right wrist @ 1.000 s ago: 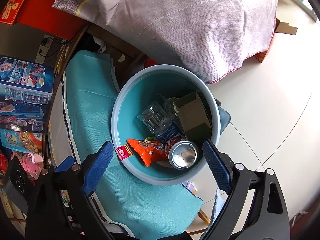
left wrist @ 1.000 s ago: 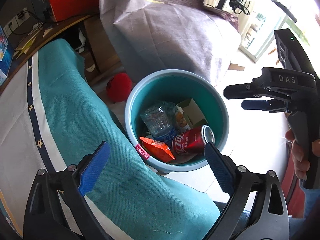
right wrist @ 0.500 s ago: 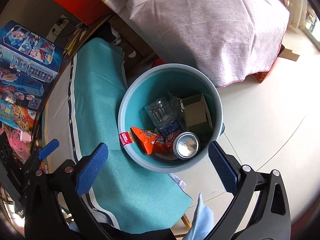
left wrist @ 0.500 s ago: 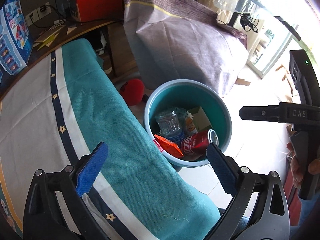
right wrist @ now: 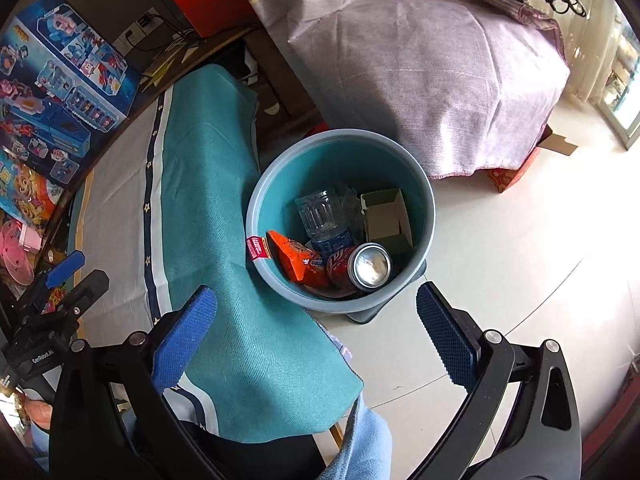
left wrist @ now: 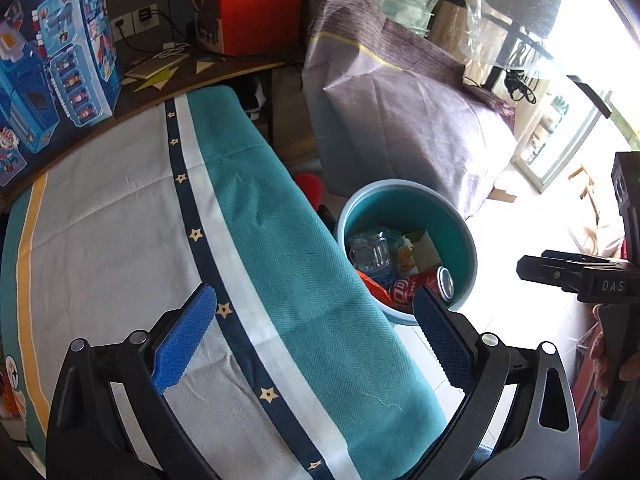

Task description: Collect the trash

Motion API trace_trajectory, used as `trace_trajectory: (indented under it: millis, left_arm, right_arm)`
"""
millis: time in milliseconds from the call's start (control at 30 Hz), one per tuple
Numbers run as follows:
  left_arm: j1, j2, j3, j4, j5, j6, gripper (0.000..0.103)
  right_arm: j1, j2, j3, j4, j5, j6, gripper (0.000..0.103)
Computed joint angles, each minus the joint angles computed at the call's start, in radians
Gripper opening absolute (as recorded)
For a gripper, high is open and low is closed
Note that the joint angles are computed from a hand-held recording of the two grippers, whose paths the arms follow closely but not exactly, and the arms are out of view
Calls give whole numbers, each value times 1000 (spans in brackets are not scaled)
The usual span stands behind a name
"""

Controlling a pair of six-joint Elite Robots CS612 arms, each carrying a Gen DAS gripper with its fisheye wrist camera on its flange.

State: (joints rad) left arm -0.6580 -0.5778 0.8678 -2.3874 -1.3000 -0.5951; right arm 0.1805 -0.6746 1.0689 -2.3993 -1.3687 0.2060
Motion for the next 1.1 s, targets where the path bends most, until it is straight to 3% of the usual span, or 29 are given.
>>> trace_trajectory:
  millis: [333, 567, 1100]
  left_arm:
    - [-1, -99, 181, -62, -2, -111, 99]
    - [-12, -140, 251, -93, 48, -126, 99]
    - [-13, -151, 276, -83, 77, -137, 99]
  right_arm:
    - [31, -51, 85, -68, -12, -71, 96]
    - [35, -69, 115, -89, -23, -70, 96]
    - [55, -60, 105, -110, -59, -118, 96]
